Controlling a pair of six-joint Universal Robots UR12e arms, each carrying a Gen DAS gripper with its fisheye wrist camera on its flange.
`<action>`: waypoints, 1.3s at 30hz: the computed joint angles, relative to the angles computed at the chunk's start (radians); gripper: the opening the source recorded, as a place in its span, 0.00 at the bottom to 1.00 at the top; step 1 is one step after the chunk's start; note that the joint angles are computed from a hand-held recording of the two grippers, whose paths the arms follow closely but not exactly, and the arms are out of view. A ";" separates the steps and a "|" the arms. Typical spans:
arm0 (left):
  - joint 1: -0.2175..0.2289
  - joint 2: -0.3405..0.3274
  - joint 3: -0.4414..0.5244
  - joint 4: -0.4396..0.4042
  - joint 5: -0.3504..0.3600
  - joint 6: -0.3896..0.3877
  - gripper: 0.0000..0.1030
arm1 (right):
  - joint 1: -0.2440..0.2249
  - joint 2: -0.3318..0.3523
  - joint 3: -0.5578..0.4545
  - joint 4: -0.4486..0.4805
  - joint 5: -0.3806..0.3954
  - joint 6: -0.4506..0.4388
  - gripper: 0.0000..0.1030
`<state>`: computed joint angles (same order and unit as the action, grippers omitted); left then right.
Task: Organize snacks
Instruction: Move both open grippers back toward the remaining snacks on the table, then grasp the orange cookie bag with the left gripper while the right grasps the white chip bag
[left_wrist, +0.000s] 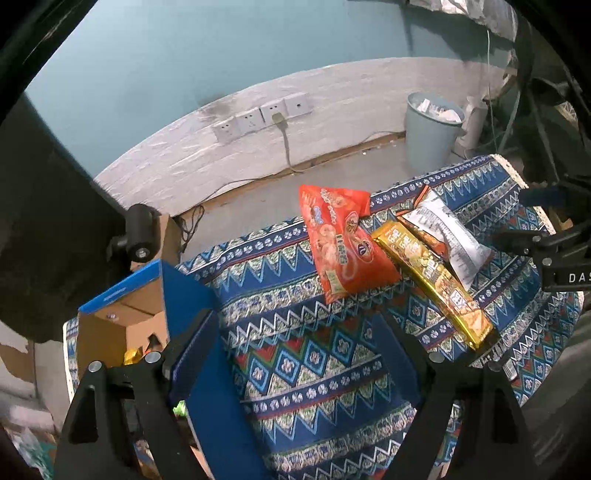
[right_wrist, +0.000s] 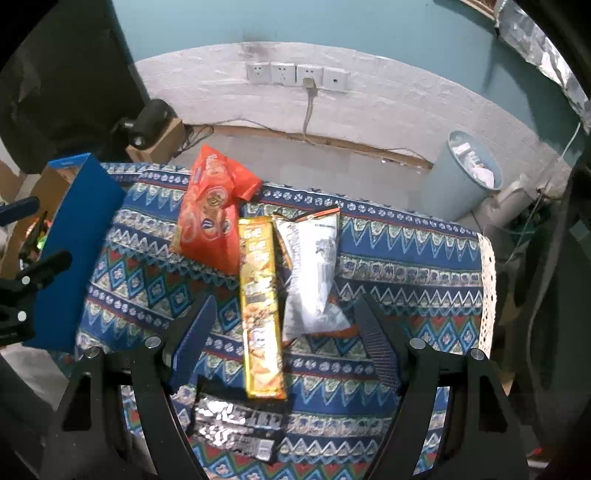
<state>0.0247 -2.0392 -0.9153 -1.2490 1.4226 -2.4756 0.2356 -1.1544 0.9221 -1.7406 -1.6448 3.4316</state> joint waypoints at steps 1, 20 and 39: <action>-0.006 -0.010 0.009 0.000 0.005 0.010 0.84 | -0.004 0.009 -0.012 0.013 0.006 -0.009 0.75; -0.050 -0.235 0.274 -0.218 -0.039 -0.111 0.84 | -0.076 0.092 -0.010 0.074 0.133 -0.036 0.75; -0.064 -0.289 0.304 -0.265 -0.067 -0.223 0.85 | -0.085 0.102 0.029 0.092 0.126 -0.017 0.75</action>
<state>-0.0398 -2.3281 -0.6110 -1.5140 1.3558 -2.6991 0.1510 -1.0523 0.9514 -1.6482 -1.5184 3.4142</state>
